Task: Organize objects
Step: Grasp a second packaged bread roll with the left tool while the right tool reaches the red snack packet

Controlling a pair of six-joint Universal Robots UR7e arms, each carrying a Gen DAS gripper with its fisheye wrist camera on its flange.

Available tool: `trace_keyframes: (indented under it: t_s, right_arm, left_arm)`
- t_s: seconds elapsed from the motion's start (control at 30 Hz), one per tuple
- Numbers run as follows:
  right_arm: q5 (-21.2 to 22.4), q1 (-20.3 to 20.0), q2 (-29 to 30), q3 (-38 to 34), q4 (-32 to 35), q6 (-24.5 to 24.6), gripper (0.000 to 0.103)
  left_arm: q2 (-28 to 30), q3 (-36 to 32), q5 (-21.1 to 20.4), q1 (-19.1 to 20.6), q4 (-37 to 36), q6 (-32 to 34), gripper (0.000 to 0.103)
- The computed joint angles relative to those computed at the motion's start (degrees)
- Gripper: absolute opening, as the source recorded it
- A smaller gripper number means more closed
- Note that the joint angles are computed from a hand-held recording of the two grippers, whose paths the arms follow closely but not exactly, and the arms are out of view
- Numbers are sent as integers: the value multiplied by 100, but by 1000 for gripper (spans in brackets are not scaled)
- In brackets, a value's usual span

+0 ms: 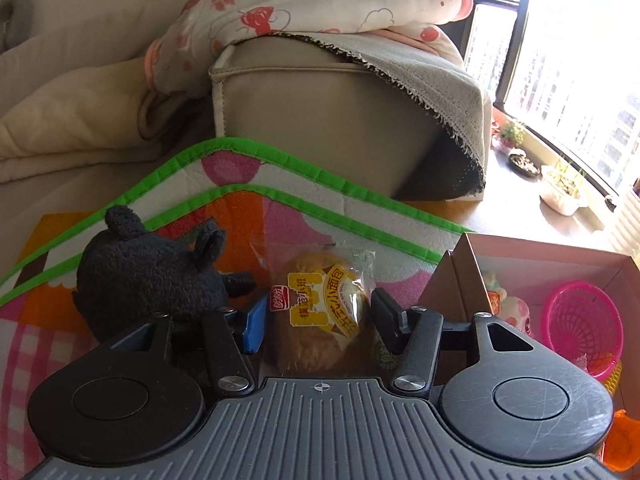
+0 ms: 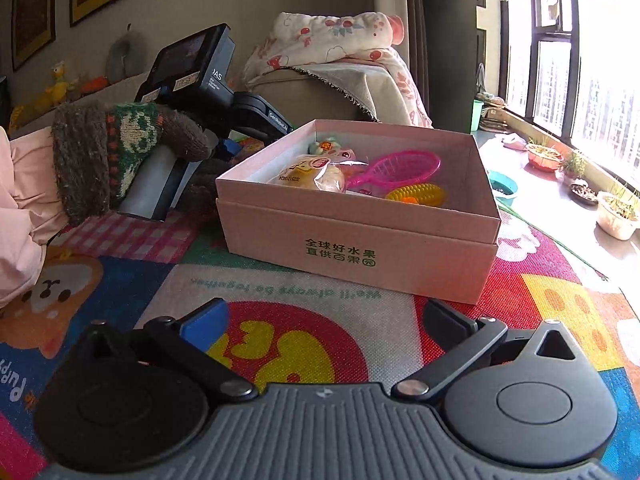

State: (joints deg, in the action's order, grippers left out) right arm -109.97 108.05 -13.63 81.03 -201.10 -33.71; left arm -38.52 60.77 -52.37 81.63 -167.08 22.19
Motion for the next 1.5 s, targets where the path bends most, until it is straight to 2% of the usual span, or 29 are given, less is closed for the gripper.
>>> trace_keyframes:
  t_s: [0.07, 0.17, 0.27, 0.37, 0.47, 0.6, 0.77, 0.83, 0.9, 1.03, 1.1, 1.17, 1.33, 1.5]
  right_arm:
    - [25, -16, -9, 5, 3, 79, 103]
    - [20, -18, -3, 11, -36, 89, 103]
    - [-1, -12, 8, -7, -36, 91, 103]
    - [-54, -2, 23, -48, 19, 107, 103]
    - [-135, 14, 45, -91, 73, 105, 103]
    - [-338, 71, 102, -200, 257, -20, 103]
    - [-543, 198, 253, -263, 78, -631, 103]
    - [-600, 233, 279, -282, 110, -693, 103]
    - [-566, 252, 238, -271, 337, -537, 103]
    - [-543, 333, 225, -258, 636, -377, 103]
    - [-331, 365, 90, -155, 1019, -144, 103]
    - [93, 407, -126, 12, 1583, -44, 103]
    - [659, 622, -265, 139, 2421, -476, 103]
    - [438, 840, 47, -253, 3004, -525, 103]
  left_arm:
    - [-139, 213, -73, 3, -2, 23, 58]
    - [-453, 759, -309, 33, -227, 405, 58]
    - [-915, 1540, -593, 53, -482, 1021, 58]
    - [-1383, 2313, -678, 32, -727, 1297, 58]
    - [-1838, 2968, -857, 49, -791, 1152, 58]
    - [-2554, 3793, -1374, 148, -554, 634, 57]
    - [-3198, 4531, -1326, 167, -599, 619, 58]
    - [-3349, 4668, -1255, 177, -603, 604, 58]
    - [-3493, 4782, -1227, 187, -555, 539, 58]
    - [-3470, 4889, -1169, 180, -757, 739, 63]
    - [-3399, 4882, -1141, 186, -835, 790, 67]
    - [-3348, 4841, -1176, 220, -865, 759, 69]
    - [-3368, 4735, -1347, 297, -701, 571, 67]
    - [-3360, 4789, -1316, 286, -825, 671, 67]
